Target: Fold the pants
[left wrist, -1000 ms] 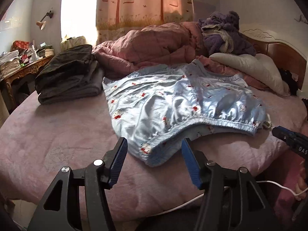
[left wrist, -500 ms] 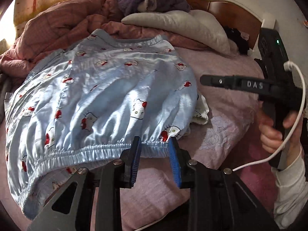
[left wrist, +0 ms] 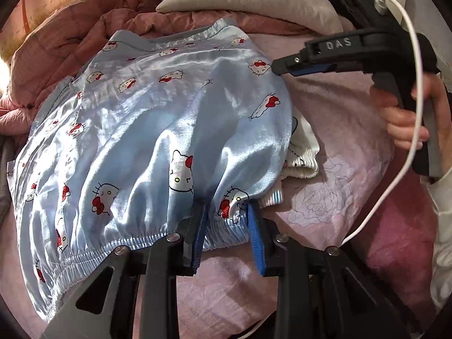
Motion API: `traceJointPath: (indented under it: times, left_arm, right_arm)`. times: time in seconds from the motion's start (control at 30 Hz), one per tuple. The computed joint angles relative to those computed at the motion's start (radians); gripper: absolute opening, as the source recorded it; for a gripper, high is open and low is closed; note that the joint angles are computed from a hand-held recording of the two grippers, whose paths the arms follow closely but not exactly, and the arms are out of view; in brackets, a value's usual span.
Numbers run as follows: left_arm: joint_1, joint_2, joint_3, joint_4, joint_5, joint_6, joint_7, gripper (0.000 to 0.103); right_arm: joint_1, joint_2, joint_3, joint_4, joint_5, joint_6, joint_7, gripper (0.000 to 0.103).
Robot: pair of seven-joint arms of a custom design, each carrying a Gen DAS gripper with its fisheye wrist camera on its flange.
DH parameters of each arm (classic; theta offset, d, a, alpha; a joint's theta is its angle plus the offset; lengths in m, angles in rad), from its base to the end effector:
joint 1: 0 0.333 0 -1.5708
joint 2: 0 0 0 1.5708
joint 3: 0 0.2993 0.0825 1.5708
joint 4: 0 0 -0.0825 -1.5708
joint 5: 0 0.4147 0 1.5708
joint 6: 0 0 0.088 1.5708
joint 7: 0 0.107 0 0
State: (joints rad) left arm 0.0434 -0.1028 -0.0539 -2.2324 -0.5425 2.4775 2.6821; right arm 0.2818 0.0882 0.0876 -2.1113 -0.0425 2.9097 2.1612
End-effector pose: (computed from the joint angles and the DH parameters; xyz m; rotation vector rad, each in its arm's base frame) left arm 0.5657 -0.0045 0.4182 -1.1293 2.5930 -0.6734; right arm 0.5859 0.2286 0.4231 -1.5655 1.8885 -0.2942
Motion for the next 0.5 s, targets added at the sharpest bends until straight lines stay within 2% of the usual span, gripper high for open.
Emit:
traceJointPath:
  times: [0.07, 0.17, 0.23, 0.3, 0.5]
  left_arm:
    - [0.004, 0.009, 0.0, 0.019, 0.027, -0.029, -0.015, 0.025]
    - [0.011, 0.016, 0.005, 0.044, 0.033, -0.08, -0.025, 0.015]
    - [0.016, 0.022, 0.008, 0.063, 0.023, -0.116, -0.024, 0.011]
    - [0.019, 0.014, 0.008, 0.062, 0.011, -0.12, -0.017, 0.009]
    - [0.02, -0.002, 0.009, 0.052, -0.001, -0.127, -0.003, 0.009]
  right_arm:
    - [-0.004, 0.035, -0.009, 0.056, -0.014, -0.052, 0.0, 0.039]
    - [-0.005, 0.079, -0.031, 0.135, -0.083, -0.121, 0.039, 0.039]
    - [-0.021, 0.109, -0.031, 0.188, -0.069, -0.157, 0.025, 0.041]
    - [-0.025, 0.146, -0.044, 0.248, -0.093, -0.186, 0.042, 0.044]
    - [-0.042, 0.293, -0.089, 0.466, -0.15, -0.243, 0.107, 0.044]
